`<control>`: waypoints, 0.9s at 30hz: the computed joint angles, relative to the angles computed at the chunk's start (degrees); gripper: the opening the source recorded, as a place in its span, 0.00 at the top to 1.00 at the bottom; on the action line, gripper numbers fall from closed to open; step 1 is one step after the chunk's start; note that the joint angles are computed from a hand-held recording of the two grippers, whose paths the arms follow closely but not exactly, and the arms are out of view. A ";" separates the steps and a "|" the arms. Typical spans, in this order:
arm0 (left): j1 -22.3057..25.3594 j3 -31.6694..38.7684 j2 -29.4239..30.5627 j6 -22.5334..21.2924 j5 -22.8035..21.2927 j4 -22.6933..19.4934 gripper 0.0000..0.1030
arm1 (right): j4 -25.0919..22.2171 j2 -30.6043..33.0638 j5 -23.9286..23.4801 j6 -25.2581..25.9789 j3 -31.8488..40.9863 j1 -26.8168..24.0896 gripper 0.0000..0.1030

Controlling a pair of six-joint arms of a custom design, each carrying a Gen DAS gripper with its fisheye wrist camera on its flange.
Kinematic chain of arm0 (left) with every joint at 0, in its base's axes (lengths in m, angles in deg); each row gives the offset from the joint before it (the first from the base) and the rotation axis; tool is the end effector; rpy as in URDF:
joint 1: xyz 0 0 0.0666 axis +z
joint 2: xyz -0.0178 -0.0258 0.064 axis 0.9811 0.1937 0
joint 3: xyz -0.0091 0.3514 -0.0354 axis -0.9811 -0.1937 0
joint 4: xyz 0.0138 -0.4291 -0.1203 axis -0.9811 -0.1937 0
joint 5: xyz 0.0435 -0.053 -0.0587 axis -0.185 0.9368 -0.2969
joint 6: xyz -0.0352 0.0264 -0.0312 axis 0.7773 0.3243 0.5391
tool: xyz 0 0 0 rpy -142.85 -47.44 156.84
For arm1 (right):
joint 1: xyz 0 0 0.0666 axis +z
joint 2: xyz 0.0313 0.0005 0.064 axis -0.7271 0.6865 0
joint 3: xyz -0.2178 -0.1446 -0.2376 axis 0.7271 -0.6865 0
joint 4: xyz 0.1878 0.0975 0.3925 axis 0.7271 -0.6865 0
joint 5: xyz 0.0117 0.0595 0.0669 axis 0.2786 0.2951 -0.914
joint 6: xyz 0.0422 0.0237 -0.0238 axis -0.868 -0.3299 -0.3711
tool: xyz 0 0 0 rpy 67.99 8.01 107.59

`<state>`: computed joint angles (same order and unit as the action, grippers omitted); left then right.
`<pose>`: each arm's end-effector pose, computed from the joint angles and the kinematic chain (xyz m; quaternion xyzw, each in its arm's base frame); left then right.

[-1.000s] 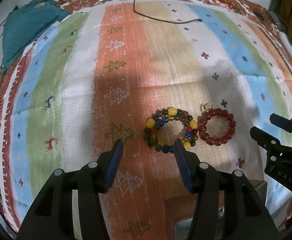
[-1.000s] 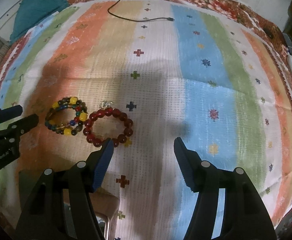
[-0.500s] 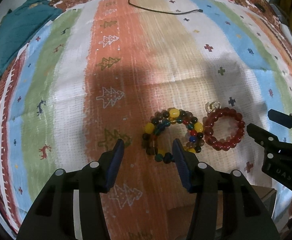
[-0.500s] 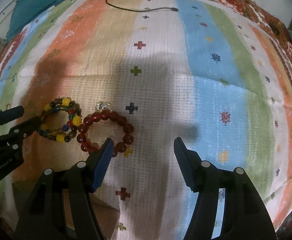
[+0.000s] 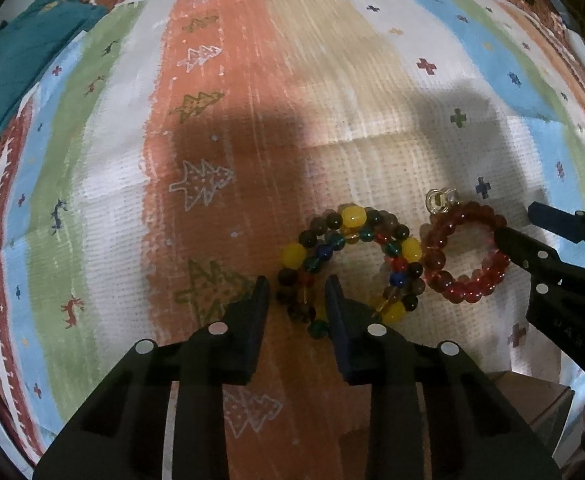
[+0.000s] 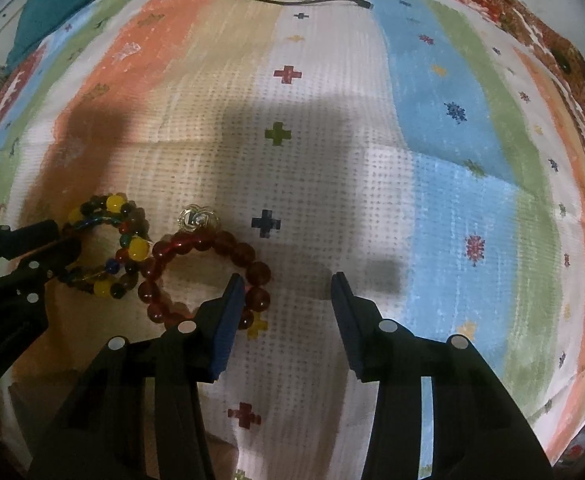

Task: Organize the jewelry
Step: 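Grasp the multicolour bracelet with the left gripper while the right grasps the dark red bracelet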

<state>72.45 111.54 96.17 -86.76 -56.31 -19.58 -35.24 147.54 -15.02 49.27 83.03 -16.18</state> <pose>0.4858 -0.0544 0.3684 0.0989 0.9886 0.0046 0.1138 0.4996 0.2869 0.3504 -0.0643 0.9873 -0.0143 0.1443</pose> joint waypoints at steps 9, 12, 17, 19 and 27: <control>-0.32 0.64 1.05 -0.02 -1.36 0.32 0.88 | 0.87 1.42 -0.20 2.56 0.86 0.38 0.87; -0.34 0.83 1.09 0.17 -1.55 0.37 0.91 | 0.89 1.32 0.22 2.85 0.98 0.33 0.87; 0.12 1.45 0.16 0.73 -0.62 0.59 0.91 | 1.50 -0.24 1.18 2.38 0.48 0.21 0.87; 0.24 1.40 -0.61 0.83 -0.02 0.72 0.91 | 1.75 -1.96 1.44 2.13 -0.71 0.59 0.87; 0.34 1.53 -2.73 0.74 1.94 1.05 0.91 | 3.36 -5.68 1.96 1.69 -2.86 1.64 0.87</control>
<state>72.79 113.07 93.44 -86.02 -54.37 -18.53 -31.88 141.87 -13.06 50.96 80.17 -14.54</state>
